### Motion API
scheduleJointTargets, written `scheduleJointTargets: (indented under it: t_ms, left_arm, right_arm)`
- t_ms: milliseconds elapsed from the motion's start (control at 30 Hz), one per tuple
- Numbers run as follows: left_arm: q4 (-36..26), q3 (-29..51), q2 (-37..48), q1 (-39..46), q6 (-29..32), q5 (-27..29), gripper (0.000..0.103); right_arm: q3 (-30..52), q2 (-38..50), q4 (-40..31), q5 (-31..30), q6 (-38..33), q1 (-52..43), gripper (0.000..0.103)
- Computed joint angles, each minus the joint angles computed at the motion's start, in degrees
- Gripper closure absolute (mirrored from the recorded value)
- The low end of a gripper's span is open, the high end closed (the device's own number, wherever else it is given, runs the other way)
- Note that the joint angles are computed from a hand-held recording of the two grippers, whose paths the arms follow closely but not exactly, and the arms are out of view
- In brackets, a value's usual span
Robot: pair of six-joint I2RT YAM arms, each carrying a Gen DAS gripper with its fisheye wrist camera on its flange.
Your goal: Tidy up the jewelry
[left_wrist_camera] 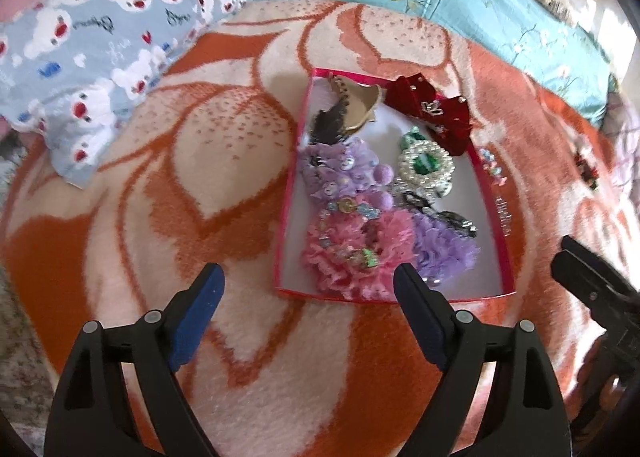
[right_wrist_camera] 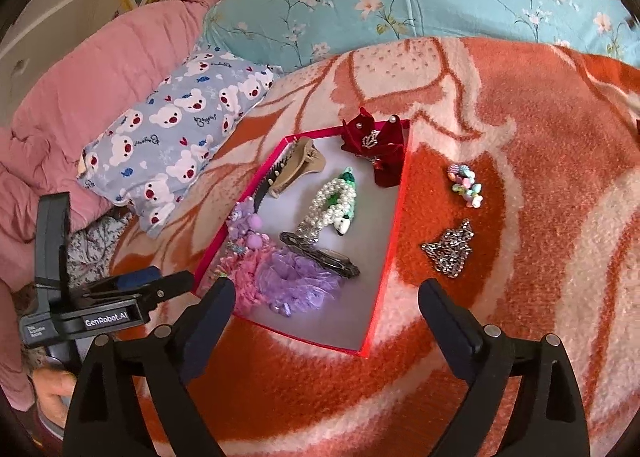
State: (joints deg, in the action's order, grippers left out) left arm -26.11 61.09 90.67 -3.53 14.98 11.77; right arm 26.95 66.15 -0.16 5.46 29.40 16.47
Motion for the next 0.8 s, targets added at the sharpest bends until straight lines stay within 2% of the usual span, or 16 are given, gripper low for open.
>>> scheduleJointTargets:
  t_ms: [167, 300, 433, 567, 800]
  left_arm:
    - [1.63, -2.47, -2.46, -0.5, 1.94, -2.76, 0.016]
    - [-0.08, -3.41, -4.54, -0.79, 3.85, -4.8, 0.016]
    - [-2.73, -3.79, -7.46, -0.42, 6.0, -4.08, 0.014]
    - [-4.29, -3.72, -9.7, -0.7, 7.07, -3.87, 0.0]
    - [-2.83, -5.1, -10.03, -1.83, 7.45, -5.6, 0.0]
  right_arm:
    - [0.46, -0.61, -3.3, 4.63, -3.19, 2.39, 0.008]
    - [1.12, -2.06, -7.88, 1.44, -3.52, 0.94, 0.008]
    - [2.68, -4.24, -14.34, -2.7, -4.29, -0.67, 0.008]
    - [4.74, -4.71, -19.45, -0.04, -4.13, 1.6, 0.008]
    - [7.5, -0.14, -21.69, 4.52, -4.58, 6.6, 0.006]
